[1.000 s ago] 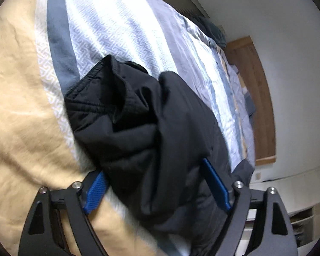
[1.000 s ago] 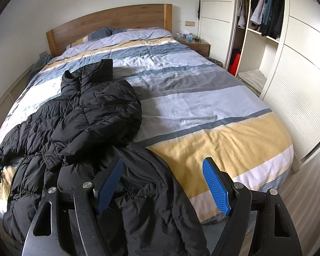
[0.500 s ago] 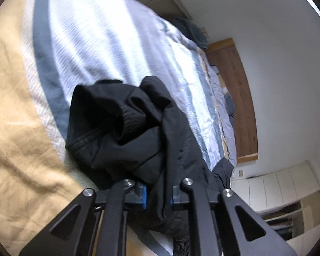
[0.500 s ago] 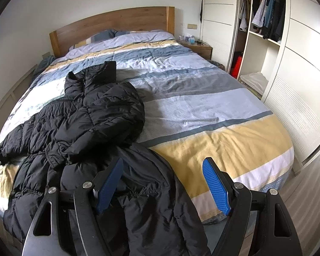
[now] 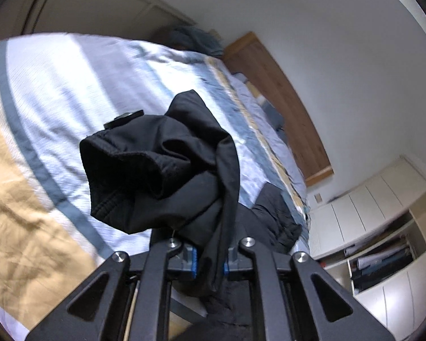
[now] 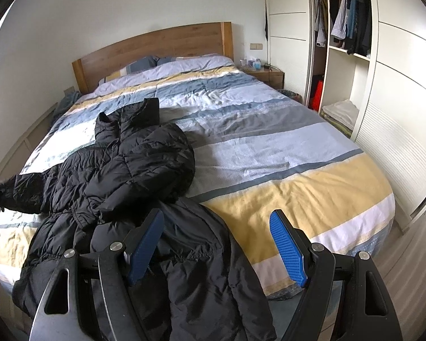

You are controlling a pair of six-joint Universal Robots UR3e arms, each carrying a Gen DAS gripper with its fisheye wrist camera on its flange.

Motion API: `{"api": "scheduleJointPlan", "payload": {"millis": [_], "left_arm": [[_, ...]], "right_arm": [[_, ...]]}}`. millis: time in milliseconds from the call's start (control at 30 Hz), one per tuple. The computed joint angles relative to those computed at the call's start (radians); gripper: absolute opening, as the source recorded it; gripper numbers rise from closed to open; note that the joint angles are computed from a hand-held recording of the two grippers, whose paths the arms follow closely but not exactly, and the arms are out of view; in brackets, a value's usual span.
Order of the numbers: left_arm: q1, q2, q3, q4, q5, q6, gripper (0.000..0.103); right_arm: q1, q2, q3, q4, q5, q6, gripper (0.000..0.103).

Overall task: Fold large clothes
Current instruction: 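Grasp the sleeve cuff with the left tool and lift it, then carry the sleeve with the left tool across the coat body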

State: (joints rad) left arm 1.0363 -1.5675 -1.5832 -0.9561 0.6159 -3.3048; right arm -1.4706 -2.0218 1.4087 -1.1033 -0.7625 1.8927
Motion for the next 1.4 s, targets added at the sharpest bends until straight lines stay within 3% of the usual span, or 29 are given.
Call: {"api": "scheduleJointPlan", "payload": {"millis": [300,567,867,1067,1400], "left_arm": [[-0.241,0.057,0.193,-0.025,0.033,-0.065,0.011],[-0.545,-0.048,0.468,-0.042,0.235,-0.163,0.010],[-0.916,-0.237,0.721,-0.161,0.541,-0.181,0.010],[-1.183,-0.430,0.915,-0.250,0.755,-0.186,0.010],[-1.409,-0.720,1.167,-0.405,0.941,-0.225,0.010]], "right_arm": [[-0.124,0.035,-0.086,0.250,0.046,-0.225,0.076],[-0.223,0.089,-0.136,0.398,0.060,-0.385,0.076],[-0.258,0.165,-0.122,0.389,0.064,-0.426,0.076],[-0.236,0.207,-0.055,0.290,0.061,-0.383,0.076],[-0.195,0.272,0.058,0.104,0.041,-0.263,0.076]]}}
